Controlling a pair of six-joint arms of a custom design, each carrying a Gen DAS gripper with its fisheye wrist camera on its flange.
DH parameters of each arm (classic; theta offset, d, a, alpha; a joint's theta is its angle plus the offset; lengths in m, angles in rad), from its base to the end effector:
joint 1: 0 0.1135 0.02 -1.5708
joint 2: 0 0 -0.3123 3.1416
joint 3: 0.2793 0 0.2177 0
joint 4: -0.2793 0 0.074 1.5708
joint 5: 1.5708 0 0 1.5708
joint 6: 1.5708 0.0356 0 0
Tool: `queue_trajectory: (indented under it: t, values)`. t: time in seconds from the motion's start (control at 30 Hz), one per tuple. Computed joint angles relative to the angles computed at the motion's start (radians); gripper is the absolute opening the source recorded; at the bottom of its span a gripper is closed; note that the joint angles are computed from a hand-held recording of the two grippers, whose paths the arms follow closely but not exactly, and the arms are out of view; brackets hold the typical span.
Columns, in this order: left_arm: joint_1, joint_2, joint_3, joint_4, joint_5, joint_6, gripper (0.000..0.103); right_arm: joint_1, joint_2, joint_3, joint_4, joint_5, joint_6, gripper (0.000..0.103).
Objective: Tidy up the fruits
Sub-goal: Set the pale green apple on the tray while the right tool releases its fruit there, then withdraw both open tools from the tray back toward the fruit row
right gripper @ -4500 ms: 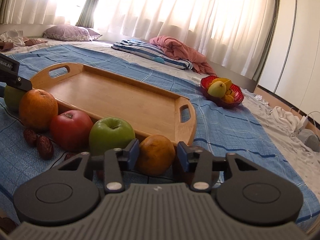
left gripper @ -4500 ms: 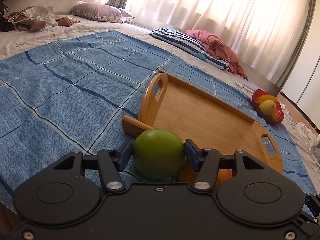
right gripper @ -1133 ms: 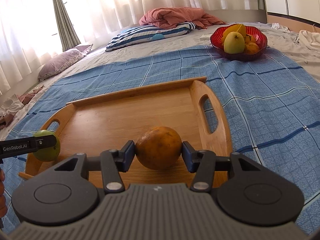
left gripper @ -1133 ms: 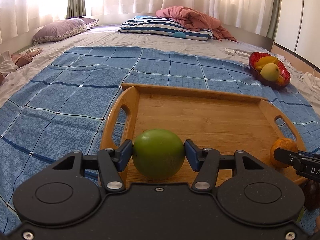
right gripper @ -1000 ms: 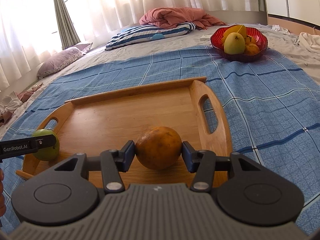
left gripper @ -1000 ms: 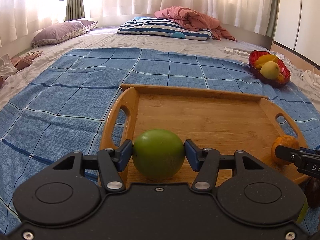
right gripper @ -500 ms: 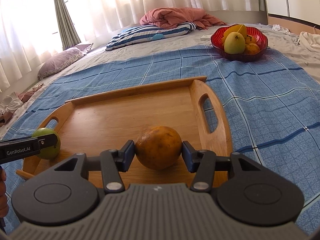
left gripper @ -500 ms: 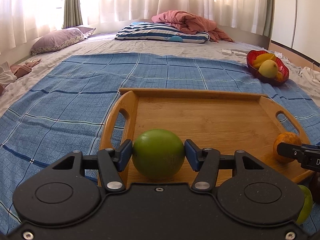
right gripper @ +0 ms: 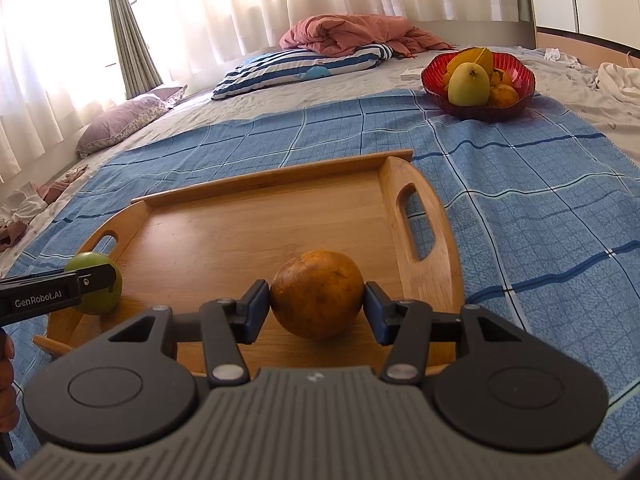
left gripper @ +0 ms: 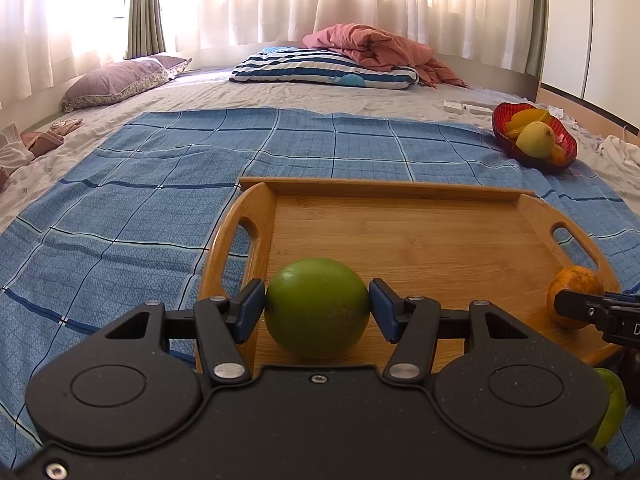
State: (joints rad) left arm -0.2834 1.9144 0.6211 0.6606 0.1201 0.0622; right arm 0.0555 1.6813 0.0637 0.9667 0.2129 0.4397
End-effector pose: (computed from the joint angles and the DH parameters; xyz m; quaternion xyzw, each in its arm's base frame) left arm 0.3141 -0.0959 0.1581 0.1798 0.8725 -0.1030 0.4426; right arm 0.1913 0.0031 0.1461 0.2164 0.8656 0.0159 0.4513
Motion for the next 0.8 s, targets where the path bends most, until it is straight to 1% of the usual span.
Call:
queue_trajectory:
  t: [0.13, 0.23, 0.33, 0.43, 0.53, 0.57, 0.63, 0.7, 0.73, 0.8]
  values:
    - [0.008, -0.005, -0.001, -0.006, 0.009, -0.005, 0.056, 0.004, 0.003, 0.001, -0.002, -0.001, 0.002, 0.057]
    - [0.012, -0.005, -0.016, 0.024, 0.008, -0.005, 0.057, 0.008, 0.002, -0.001, -0.003, -0.001, 0.001, 0.056]
    - [0.017, -0.006, -0.02, 0.031, 0.012, -0.004, 0.063, 0.007, 0.003, -0.006, 0.005, -0.004, 0.002, 0.058]
    - [0.017, -0.004, -0.019, 0.032, 0.011, 0.0, 0.064, 0.002, 0.004, -0.006, 0.007, -0.008, -0.001, 0.058]
    - [0.019, -0.003, -0.026, 0.045, 0.012, 0.003, 0.071, 0.002, 0.003, -0.007, 0.009, -0.01, -0.006, 0.059]
    - [0.018, -0.004, -0.03, 0.053, 0.011, 0.005, 0.072, 0.004, 0.002, -0.009, 0.011, -0.009, -0.008, 0.06]
    - [0.017, -0.001, -0.028, 0.055, 0.008, 0.008, 0.073, 0.006, -0.001, -0.011, 0.011, -0.011, -0.01, 0.07]
    - [0.015, -0.001, -0.031, 0.059, 0.003, 0.006, 0.075, 0.001, -0.003, -0.015, 0.013, -0.023, -0.01, 0.073]
    - [0.016, 0.0, -0.032, 0.061, 0.005, 0.004, 0.076, 0.001, -0.003, -0.015, 0.012, -0.025, -0.007, 0.075]
    - [0.019, -0.001, -0.035, 0.062, 0.011, 0.002, 0.08, 0.002, -0.001, -0.021, 0.022, -0.024, -0.002, 0.077]
